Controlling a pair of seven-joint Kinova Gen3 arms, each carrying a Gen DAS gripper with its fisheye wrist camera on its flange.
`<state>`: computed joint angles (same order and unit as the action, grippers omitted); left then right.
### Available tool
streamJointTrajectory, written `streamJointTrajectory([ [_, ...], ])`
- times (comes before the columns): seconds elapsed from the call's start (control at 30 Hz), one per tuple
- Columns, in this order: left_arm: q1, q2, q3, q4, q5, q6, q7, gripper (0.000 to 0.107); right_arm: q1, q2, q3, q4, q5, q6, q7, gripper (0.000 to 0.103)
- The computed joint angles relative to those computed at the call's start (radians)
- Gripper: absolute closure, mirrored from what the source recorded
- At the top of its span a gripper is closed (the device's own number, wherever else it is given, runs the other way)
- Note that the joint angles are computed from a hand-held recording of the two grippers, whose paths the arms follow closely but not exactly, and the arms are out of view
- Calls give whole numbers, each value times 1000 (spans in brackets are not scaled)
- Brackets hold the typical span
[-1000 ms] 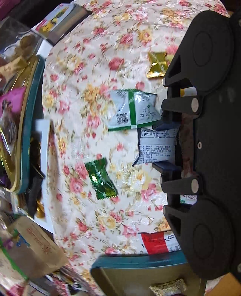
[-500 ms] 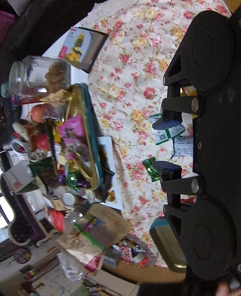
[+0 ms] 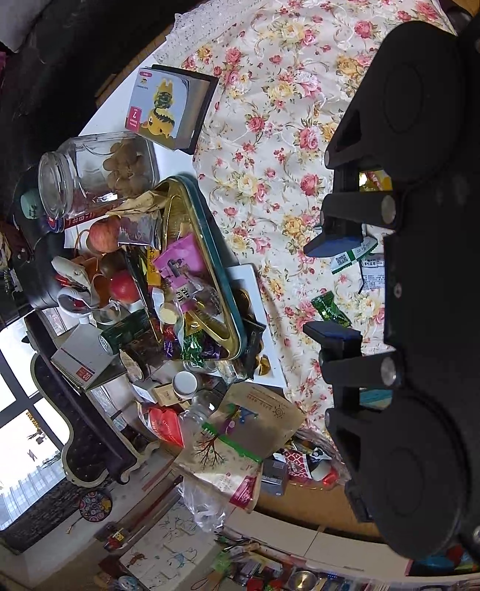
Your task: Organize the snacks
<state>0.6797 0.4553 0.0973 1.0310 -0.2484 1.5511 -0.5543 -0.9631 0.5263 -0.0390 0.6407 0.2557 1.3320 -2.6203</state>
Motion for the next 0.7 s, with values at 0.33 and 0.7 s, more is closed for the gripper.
streamJointTrajectory([
  [0.33, 40, 60, -17, -70, -41, 99, 18, 61, 5, 20, -5, -33, -30, 13, 23, 61],
  [0.7, 50, 110, -34, -121, -33, 161, 39, 59, 1, 19, 0, -30, -33, 11, 22, 61],
])
